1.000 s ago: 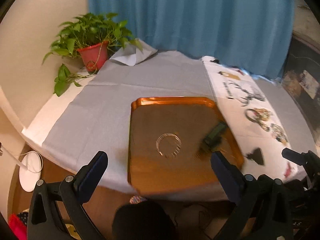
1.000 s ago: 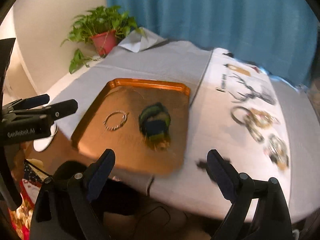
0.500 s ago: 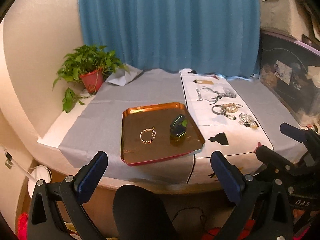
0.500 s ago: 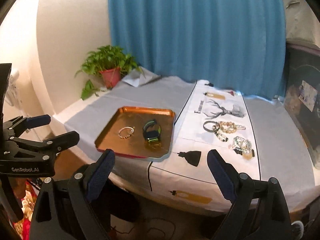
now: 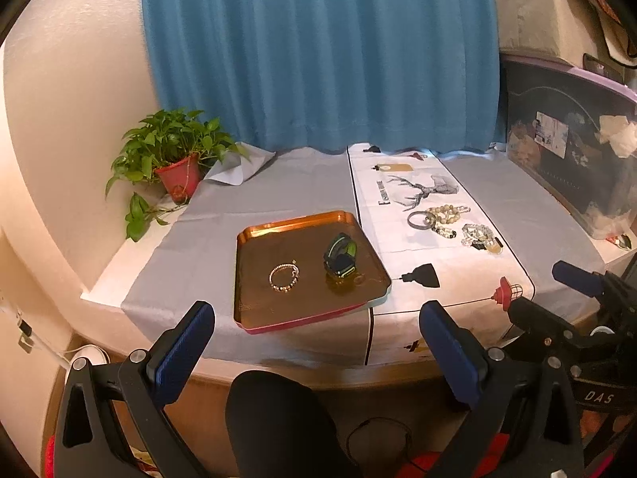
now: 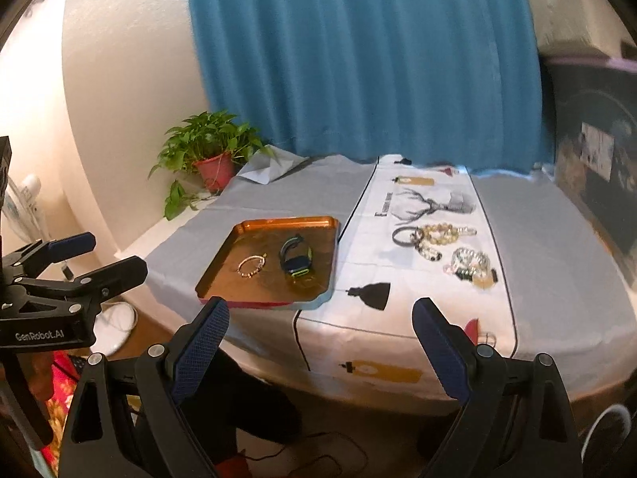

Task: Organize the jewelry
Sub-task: 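Lift both open tools away from the copper tray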

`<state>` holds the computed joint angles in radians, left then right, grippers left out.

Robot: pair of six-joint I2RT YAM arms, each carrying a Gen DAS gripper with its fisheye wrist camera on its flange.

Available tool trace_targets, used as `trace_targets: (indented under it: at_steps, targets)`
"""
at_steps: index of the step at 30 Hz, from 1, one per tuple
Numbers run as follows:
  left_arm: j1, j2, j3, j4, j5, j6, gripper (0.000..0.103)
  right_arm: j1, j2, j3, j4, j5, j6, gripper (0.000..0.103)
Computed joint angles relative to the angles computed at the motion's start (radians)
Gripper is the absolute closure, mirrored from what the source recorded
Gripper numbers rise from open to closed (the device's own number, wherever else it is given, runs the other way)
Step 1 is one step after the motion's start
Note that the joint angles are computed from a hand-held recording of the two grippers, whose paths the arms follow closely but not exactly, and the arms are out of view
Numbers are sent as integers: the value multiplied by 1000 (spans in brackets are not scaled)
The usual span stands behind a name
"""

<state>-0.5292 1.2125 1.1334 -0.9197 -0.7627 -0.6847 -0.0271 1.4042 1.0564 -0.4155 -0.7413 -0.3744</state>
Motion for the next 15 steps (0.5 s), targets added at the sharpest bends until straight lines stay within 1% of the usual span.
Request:
trace_targets:
  at_steps: [4, 8, 12, 15]
  targets:
    - [36, 45, -1, 39, 49, 16, 1, -10, 53, 0, 19, 14, 5, 10]
    - [83, 113, 15, 100, 106, 56, 1, -37, 137, 27, 45, 39, 24, 10]
    - [136, 229, 83, 176, 176, 126, 1, -75, 253, 103, 84, 91, 37, 10]
    - [181, 349, 173, 226, 239, 182, 1, -101, 380, 222, 106, 142, 66, 10]
